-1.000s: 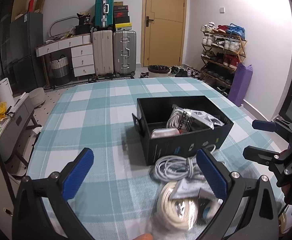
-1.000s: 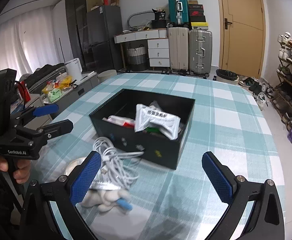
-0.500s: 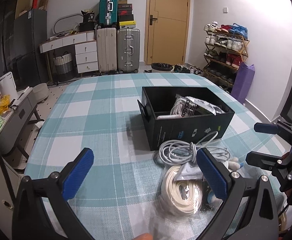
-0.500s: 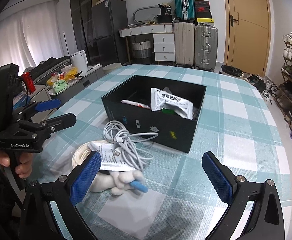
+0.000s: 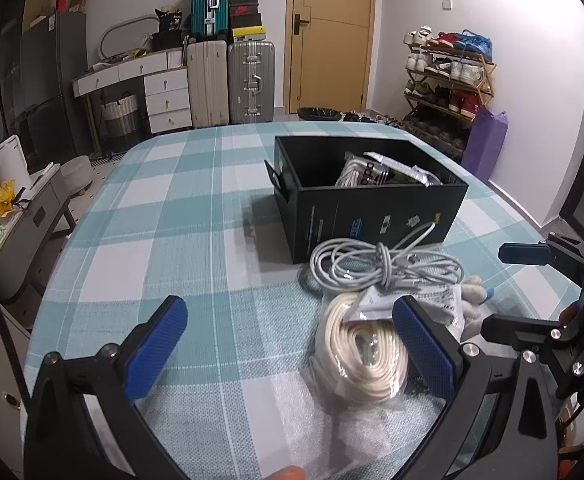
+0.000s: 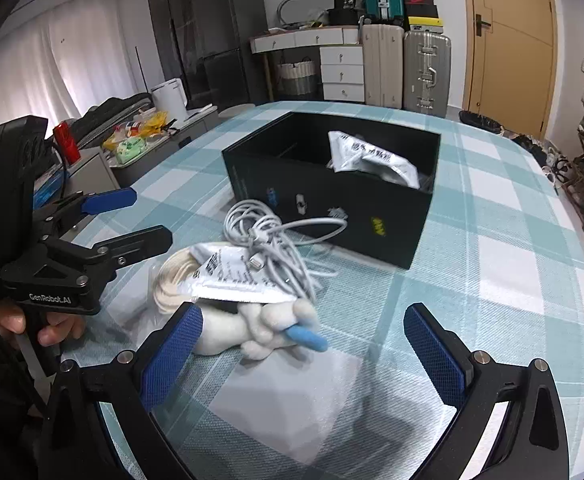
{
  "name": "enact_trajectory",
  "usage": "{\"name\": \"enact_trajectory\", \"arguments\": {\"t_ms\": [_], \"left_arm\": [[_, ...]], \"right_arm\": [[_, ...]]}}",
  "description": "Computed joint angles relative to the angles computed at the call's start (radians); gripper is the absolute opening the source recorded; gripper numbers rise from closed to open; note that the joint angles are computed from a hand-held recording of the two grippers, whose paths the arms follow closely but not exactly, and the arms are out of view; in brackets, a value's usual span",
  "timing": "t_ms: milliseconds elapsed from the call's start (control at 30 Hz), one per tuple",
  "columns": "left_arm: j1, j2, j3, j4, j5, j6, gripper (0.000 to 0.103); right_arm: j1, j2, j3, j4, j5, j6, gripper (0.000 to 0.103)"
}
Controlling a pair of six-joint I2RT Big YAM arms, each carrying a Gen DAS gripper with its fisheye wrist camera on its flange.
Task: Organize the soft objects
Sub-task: 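Grasp the white plush toy with the right gripper while the left gripper grasps the clear rope bag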
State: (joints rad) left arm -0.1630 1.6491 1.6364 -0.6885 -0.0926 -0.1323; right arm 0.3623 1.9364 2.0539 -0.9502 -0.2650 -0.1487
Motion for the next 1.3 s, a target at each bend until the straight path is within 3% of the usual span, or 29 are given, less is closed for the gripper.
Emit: {"name": "enact_trajectory", "arguments": {"t_ms": [400, 1300], "left_arm": [[0.008, -0.001, -0.015, -0.017, 0.022, -0.022, 0.103], [0.019, 0.002, -0.021, -0.028, 0.065, -0.046, 0.103]], "right_arm": [[0.025, 0.022, 0.005, -0.061, -0.025, -0.049, 0.102], [0.074, 0.136, 0.161, -0.165, 0.04, -0.054, 0.102]]}}
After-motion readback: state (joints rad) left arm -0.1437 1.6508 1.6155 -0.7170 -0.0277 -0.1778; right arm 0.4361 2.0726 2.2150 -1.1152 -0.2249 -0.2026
